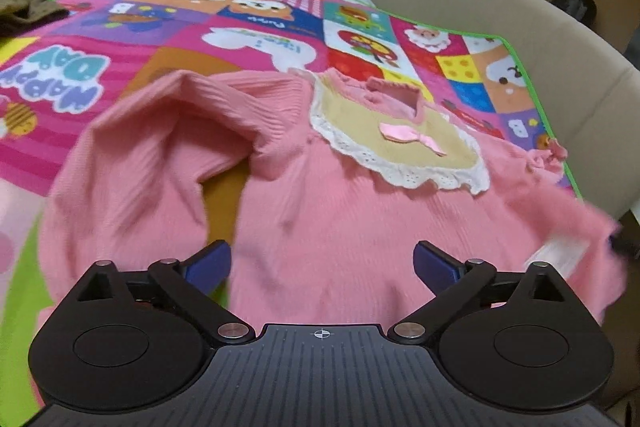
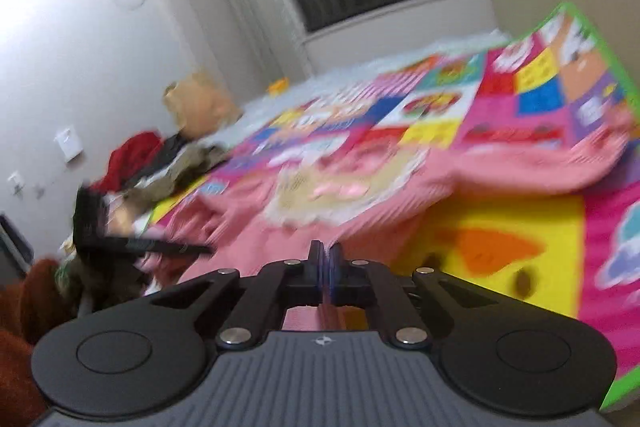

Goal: Fold clothes

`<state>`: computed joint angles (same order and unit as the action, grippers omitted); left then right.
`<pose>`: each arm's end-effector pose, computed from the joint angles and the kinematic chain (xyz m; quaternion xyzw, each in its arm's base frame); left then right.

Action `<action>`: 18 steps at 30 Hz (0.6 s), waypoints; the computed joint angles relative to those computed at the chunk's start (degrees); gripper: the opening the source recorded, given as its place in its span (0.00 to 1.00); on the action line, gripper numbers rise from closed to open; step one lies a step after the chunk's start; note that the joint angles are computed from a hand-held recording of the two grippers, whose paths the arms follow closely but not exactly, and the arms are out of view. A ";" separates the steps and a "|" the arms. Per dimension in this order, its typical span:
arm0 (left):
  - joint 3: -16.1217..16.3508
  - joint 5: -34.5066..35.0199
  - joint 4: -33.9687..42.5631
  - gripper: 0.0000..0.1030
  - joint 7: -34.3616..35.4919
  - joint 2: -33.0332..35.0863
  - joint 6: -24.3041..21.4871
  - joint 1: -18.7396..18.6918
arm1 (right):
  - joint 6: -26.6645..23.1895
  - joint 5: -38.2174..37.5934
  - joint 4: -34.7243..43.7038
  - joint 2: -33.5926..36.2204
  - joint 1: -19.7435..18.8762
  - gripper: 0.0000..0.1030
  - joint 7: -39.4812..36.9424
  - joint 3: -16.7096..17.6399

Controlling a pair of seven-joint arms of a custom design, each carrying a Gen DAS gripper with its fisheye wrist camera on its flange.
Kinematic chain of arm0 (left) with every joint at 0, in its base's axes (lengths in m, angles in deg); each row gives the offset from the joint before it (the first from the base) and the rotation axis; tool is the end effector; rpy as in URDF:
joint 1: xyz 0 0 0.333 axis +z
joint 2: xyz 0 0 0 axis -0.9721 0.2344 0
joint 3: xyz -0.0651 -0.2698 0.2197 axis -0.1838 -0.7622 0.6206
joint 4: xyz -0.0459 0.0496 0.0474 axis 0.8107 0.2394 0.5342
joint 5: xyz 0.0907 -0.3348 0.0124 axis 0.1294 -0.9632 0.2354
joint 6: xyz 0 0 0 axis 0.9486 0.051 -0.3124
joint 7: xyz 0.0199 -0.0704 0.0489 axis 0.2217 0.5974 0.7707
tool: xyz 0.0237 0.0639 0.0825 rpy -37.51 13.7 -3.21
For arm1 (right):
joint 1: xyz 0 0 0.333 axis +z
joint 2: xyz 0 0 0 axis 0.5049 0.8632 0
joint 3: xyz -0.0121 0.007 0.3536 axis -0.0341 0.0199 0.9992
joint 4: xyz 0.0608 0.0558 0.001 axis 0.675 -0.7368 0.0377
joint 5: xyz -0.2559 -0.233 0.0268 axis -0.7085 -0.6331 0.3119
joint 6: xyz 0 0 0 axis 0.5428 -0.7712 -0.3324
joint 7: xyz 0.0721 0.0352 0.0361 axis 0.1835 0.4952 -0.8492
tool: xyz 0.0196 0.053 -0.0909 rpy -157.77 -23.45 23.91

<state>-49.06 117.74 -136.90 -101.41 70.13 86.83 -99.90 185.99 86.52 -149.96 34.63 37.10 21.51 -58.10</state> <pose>0.5396 -0.3344 0.4592 -0.7751 0.4818 -0.3497 0.2116 0.6973 0.2183 0.5026 -0.7749 0.3522 -0.0127 0.5248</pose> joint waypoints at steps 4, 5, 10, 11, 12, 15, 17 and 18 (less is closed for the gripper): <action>0.00 -0.11 -2.41 0.98 -1.32 -1.26 -1.12 0.08 | 13.04 -11.84 -4.00 0.30 5.92 0.03 10.20 -7.60; -0.04 0.11 -2.71 0.98 -1.45 -1.56 -1.95 0.06 | 15.47 -15.52 -5.00 0.68 7.63 0.03 13.94 -9.87; -0.47 -0.30 -4.18 0.98 -3.83 -3.84 -10.84 0.36 | 22.24 -20.82 -8.00 1.20 8.00 0.15 20.58 -9.98; -0.47 0.17 -5.06 0.98 -5.79 -4.59 -11.05 0.92 | 22.97 -19.93 -8.16 1.09 6.58 0.33 19.93 -7.90; -0.47 0.74 -6.02 0.98 -7.95 -5.33 -10.21 1.76 | 24.14 -19.07 -8.35 1.04 5.20 0.44 18.87 -5.69; 0.38 7.14 -9.35 0.98 -21.13 -7.27 -1.41 4.84 | 29.52 -16.19 -8.12 1.75 1.17 0.77 13.02 2.40; 1.27 16.83 -10.14 0.98 -36.55 -7.68 4.72 6.48 | 31.78 -12.27 -5.49 4.15 -1.48 0.99 9.30 8.75; 1.24 21.56 -9.72 0.98 -43.72 -7.44 6.02 7.09 | 32.75 -9.93 -3.57 5.85 -2.59 1.00 7.37 11.99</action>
<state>-47.82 139.30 -146.62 -145.14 62.70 92.86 -92.81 218.74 76.59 -153.53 40.49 34.50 28.87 -46.10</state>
